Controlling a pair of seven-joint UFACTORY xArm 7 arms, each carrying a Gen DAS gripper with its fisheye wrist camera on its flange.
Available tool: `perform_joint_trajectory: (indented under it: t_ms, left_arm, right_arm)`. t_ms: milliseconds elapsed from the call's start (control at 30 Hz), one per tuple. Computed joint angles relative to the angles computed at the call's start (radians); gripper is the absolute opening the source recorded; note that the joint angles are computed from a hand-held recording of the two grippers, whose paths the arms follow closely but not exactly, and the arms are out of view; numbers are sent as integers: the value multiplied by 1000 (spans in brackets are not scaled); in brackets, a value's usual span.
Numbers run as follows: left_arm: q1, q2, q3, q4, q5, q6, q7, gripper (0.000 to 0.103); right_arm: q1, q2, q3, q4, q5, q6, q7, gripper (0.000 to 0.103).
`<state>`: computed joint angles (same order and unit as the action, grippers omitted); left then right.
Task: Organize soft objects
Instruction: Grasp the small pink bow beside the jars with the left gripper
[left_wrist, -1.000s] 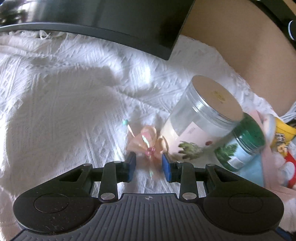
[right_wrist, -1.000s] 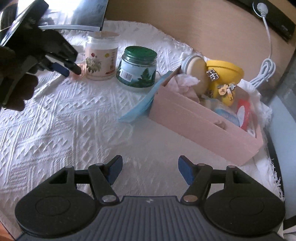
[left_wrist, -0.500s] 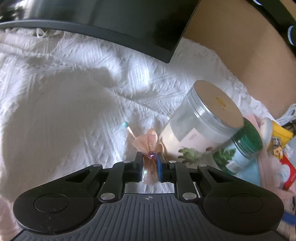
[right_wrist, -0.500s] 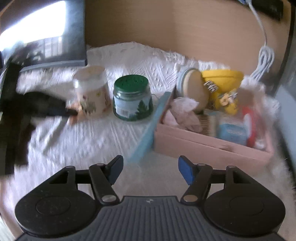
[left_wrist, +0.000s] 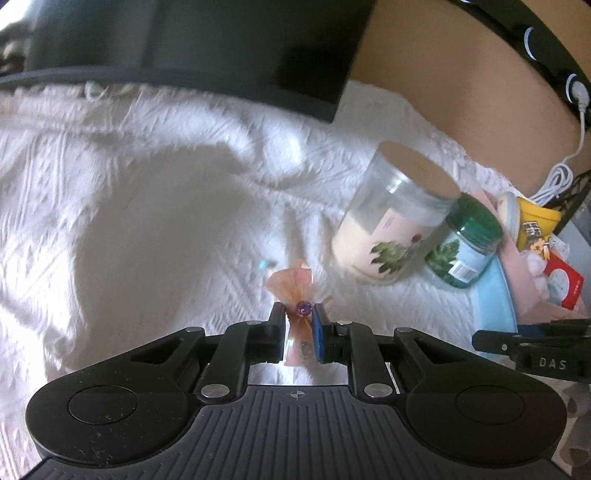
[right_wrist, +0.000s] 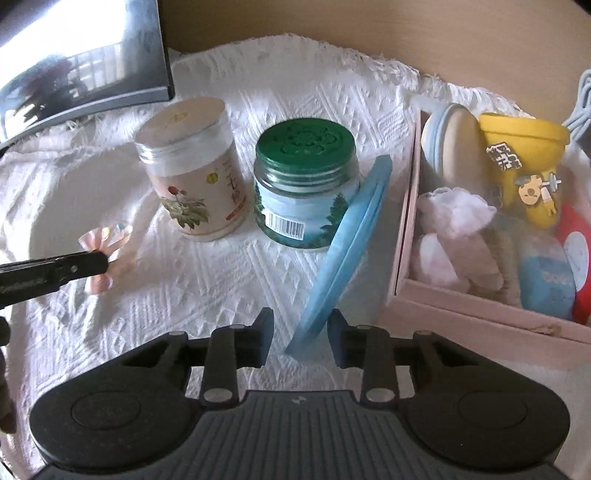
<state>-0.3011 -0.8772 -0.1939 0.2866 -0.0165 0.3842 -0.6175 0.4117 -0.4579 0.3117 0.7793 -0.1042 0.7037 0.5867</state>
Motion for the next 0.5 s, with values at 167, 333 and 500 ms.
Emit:
perform_joint_trajectory:
  t_ms: [167,333,500]
  left_arm:
    - [-32,-22,30,-32,-20,-54,19,19]
    - [-15,-35,-1,-29,-11,-70,-1,19]
    - [21,17,-63,20,32,9,-26,20]
  right_arm:
    - [45,-111,-35,-81,48,-9,-71,48]
    - [42,-311,4,-205,-4,25,-134,60]
    - [44,-430,20,-287,5,88,-143,61]
